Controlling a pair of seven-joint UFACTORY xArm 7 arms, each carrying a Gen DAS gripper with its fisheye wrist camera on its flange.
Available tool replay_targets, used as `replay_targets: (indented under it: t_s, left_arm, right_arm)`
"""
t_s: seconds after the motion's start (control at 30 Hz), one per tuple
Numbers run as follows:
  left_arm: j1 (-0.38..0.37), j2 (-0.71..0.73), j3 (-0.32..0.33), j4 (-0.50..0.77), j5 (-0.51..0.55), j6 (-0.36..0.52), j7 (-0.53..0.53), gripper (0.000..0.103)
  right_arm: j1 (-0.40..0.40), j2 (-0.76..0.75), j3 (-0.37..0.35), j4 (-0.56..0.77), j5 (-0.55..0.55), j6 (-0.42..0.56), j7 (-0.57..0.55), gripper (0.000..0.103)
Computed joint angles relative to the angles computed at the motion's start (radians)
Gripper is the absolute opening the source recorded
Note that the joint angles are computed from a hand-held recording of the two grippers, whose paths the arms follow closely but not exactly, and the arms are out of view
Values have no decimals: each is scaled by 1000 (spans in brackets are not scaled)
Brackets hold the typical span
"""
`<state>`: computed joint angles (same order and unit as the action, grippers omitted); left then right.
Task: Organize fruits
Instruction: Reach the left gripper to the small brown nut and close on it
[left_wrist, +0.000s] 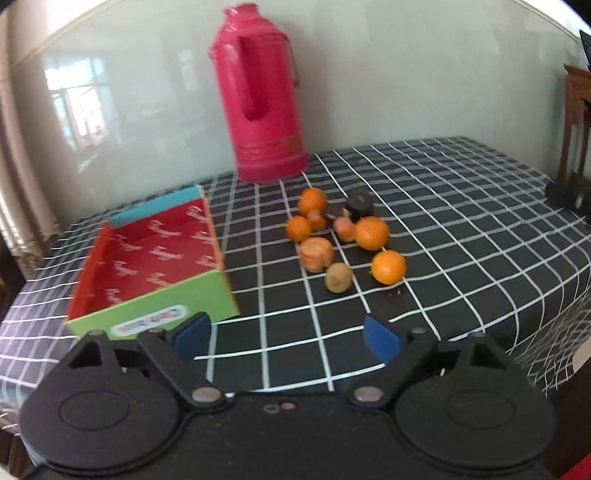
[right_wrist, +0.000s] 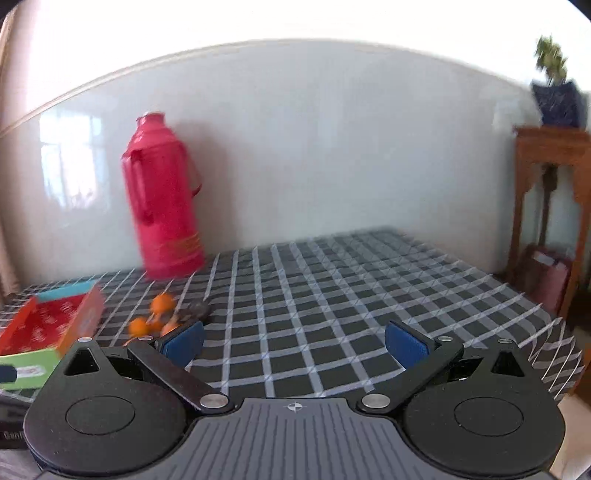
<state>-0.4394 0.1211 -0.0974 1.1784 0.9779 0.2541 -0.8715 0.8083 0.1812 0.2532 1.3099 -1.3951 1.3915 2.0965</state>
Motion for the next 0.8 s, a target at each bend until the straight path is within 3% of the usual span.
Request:
replay_targets:
  t_s: [0.07, 0.17, 0.3, 0.6, 0.8]
  left_arm:
    - [0, 44, 2, 32, -13, -15, 31, 79]
    - [-11, 98, 20, 70, -45, -52, 81, 75]
    - [-13, 167, 25, 121, -161, -83, 197, 67]
    - [-47, 257, 57, 183, -331, -153, 386, 49]
    - [-26, 289, 22, 198, -465, -176, 514, 35]
  right_arm:
    - [-4, 19, -9, 15, 4, 21, -11, 103]
    - [-37, 12, -27, 0, 10, -62, 2, 103]
    - [-44, 58, -45, 42, -12, -51, -8, 103]
    - [-47, 120, -87, 76, -43, -169, -19, 103]
    - [-59, 119, -108, 63, -71, -273, 41, 103]
